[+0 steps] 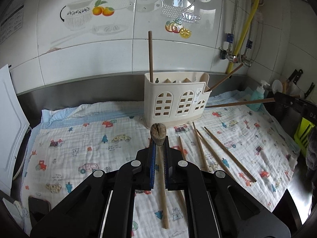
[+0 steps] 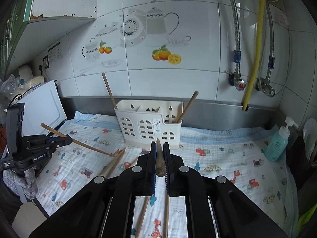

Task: Organize utensils
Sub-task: 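Lift the chopsticks and insert them into the white holder with both tools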

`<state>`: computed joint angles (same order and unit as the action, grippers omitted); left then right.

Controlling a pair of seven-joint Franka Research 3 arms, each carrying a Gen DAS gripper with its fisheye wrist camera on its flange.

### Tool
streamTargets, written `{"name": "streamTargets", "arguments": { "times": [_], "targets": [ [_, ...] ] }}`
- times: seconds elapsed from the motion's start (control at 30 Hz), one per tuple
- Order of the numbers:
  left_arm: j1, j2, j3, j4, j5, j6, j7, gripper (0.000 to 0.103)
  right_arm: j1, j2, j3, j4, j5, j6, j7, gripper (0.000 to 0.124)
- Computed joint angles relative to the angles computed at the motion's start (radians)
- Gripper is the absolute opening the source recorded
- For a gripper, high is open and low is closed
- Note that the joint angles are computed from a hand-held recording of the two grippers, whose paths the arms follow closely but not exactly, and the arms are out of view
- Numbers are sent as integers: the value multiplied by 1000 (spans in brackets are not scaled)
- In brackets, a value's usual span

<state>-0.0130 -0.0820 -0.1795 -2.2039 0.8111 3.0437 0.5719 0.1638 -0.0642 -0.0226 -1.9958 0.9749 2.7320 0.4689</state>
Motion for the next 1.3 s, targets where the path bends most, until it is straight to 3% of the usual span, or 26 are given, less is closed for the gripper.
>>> {"name": "streamTargets", "arguments": {
  "times": [0.13,0.37,0.73,0.9,1.07,1.3],
  "targets": [
    [-10,3,5,31,-39,4,54,5,-10,11,-3,73,-58,-59,37,7],
    [-22,18,9,106,-90,9,138,5,-20,59,11,188,-189,-57,118,7],
    [-39,78,11,317,18,-23,120,5,-40,187,44,379,-294,-71,218,7],
    [-79,152,25,429,-74,-118,253,5,-50,263,55,491,-350,-103,288,7],
    [-87,225,17,519,-289,-223,458,5,-59,329,69,577,-381,-127,334,7],
    [-111,316,32,636,-392,-344,552,5,-58,418,75,674,-470,-183,419,7]
  ]
}}
